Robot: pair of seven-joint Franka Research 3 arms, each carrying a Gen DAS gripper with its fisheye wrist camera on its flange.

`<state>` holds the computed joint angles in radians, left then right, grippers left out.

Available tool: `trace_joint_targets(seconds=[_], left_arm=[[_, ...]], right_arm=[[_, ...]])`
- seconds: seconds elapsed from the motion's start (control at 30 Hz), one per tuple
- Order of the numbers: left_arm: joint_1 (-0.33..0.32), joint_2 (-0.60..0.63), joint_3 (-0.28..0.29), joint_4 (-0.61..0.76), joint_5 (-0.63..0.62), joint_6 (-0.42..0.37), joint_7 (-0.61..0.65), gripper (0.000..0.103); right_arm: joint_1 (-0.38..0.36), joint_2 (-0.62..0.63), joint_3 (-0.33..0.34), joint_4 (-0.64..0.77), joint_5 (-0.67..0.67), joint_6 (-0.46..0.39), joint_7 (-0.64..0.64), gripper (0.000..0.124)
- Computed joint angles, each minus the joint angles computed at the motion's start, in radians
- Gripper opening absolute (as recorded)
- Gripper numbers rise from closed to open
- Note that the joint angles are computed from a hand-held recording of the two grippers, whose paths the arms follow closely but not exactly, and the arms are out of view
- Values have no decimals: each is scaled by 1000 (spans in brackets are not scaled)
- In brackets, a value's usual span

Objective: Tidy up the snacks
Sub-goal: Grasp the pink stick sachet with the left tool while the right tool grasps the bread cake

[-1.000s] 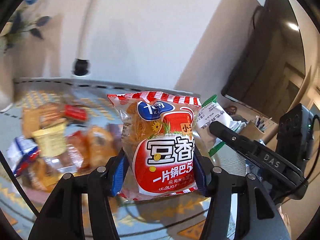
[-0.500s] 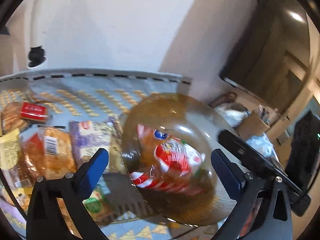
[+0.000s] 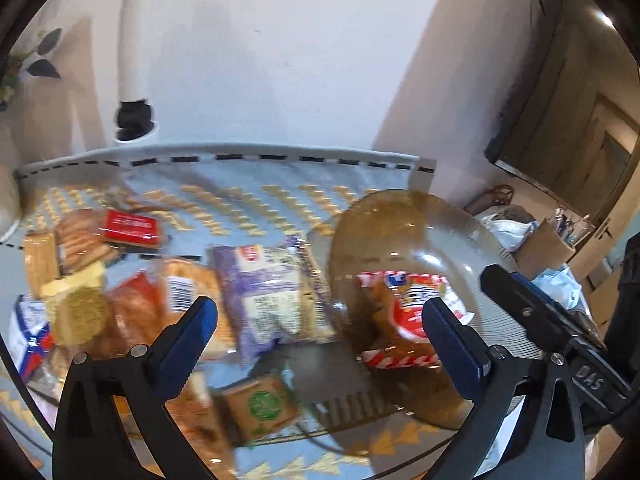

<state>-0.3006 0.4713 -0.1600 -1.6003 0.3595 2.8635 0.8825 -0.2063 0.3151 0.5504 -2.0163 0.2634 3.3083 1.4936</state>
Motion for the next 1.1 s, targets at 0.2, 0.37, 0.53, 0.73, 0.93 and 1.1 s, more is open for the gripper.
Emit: trace_joint_targets(seconds=[0.2,0.37,0.53,0.73,0.93,1.1], left_arm=[[14,-95,49,-117,48,23,-55,102],[59,-195,70,-247,94,43,-105,102],[125,-293,76,-397,132,67,-127,102],[210,-362,74,-546,131,94,-122,102],[313,-364,-15,-644,-144,172,178,102],[326,-349,-28,-644,-238,124,408,102]], right_arm=[[-197,64,250,-15,-129,67,36,86],[-231,119,347,-20,-275,124,70,86],[-262,217,449,1,-429,110,113,86],[-118,222,353,48,-447,24,115,86],[59,216,206,91,-353,-64,52,86],[157,233,126,134,-312,-121,-10,86]])
